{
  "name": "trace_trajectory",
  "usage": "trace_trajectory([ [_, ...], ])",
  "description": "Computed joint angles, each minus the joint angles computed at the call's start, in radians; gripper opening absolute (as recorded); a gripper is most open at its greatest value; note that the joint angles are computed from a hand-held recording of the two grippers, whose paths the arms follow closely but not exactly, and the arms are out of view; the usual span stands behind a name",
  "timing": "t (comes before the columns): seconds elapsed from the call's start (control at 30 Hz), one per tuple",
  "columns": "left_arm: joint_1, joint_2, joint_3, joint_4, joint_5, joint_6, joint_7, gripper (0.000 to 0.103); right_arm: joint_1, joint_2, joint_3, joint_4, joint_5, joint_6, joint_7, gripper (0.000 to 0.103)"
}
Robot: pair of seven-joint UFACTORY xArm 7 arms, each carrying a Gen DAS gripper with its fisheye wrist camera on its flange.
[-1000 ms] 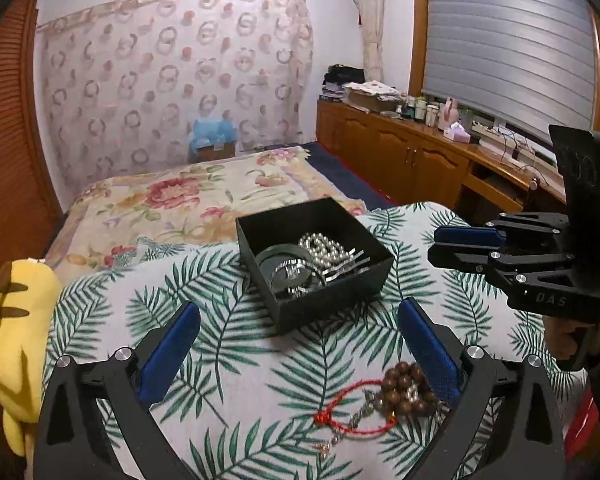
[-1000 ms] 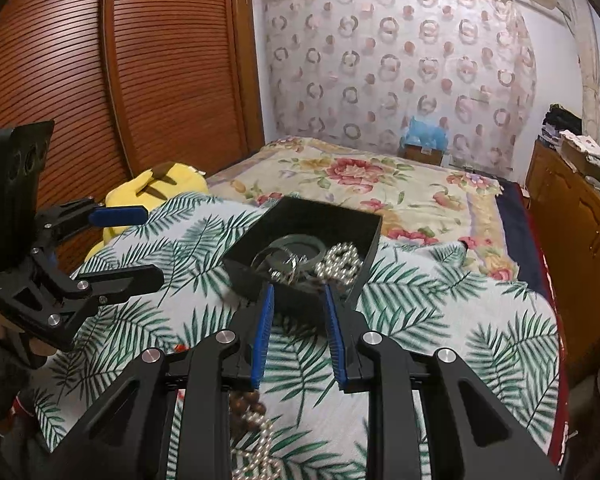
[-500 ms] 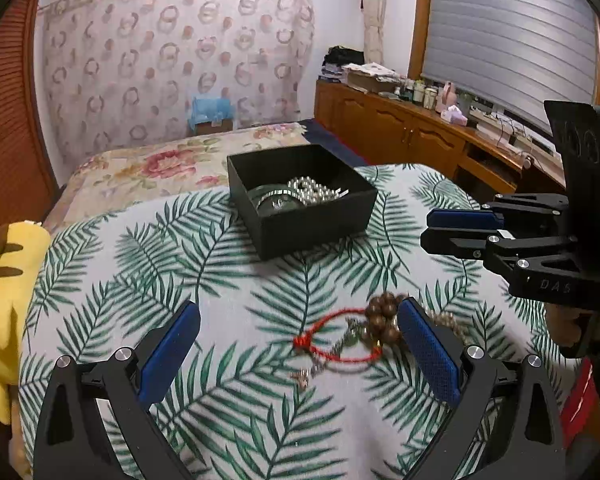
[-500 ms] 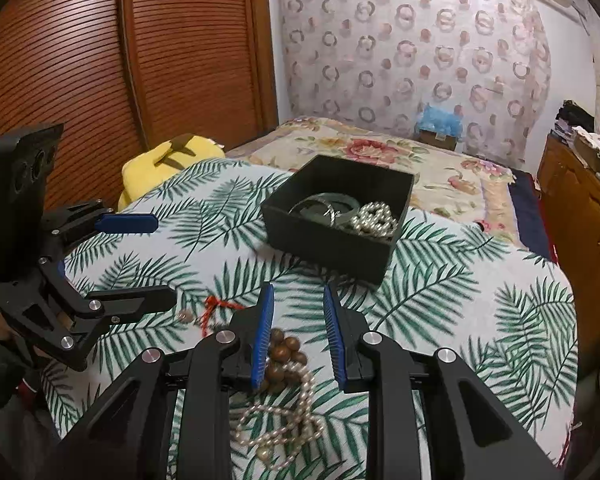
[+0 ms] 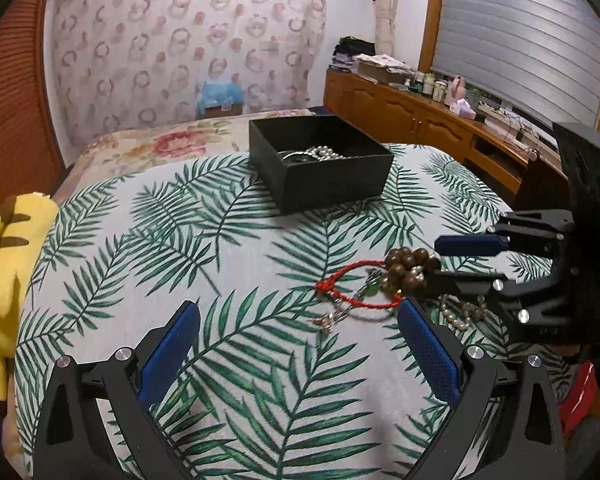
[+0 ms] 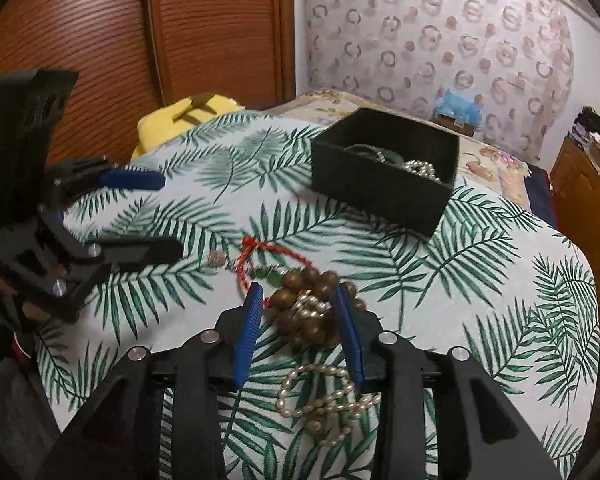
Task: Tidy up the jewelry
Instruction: 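Move the right gripper down to the brown bead bracelet with red cord, then close the right gripper on the brown bead bracelet and lift while the left gripper grasps the red cord bracelet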
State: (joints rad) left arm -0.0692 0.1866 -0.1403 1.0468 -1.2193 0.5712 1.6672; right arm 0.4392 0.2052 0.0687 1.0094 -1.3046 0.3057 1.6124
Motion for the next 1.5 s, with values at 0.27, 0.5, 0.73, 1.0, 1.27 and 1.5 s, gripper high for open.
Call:
trace_trajectory([
  [0.27, 0.011, 0.005, 0.0, 0.0, -0.008, 0.001, -0.004, 0.095, 0.032, 0.029, 0.005, 0.026, 0.07, 0.073, -0.123, 0.04],
  [0.5, 0.009, 0.003, 0.002, -0.001, -0.014, -0.002, -0.003, 0.095, 0.052, 0.032, 0.005, 0.031, 0.069, 0.146, -0.155, 0.038],
  [0.73, 0.011, 0.01, 0.002, 0.003, -0.012, 0.0, -0.004, 0.095, 0.054, 0.025, 0.012, 0.023, 0.05, 0.202, -0.151, 0.025],
  [1.0, 0.008, 0.007, -0.001, -0.008, -0.017, -0.005, 0.001, 0.095, 0.003, -0.034, 0.004, -0.03, 0.023, 0.137, -0.083, 0.001],
  [1.27, -0.006, 0.002, -0.008, -0.02, -0.025, -0.017, 0.01, 0.095, -0.054, -0.099, 0.03, -0.074, -0.039, 0.111, 0.003, 0.001],
  [1.5, -0.011, 0.006, -0.008, -0.016, -0.018, -0.017, 0.004, 0.095, -0.069, -0.131, 0.05, -0.082, -0.069, 0.125, 0.022, 0.001],
])
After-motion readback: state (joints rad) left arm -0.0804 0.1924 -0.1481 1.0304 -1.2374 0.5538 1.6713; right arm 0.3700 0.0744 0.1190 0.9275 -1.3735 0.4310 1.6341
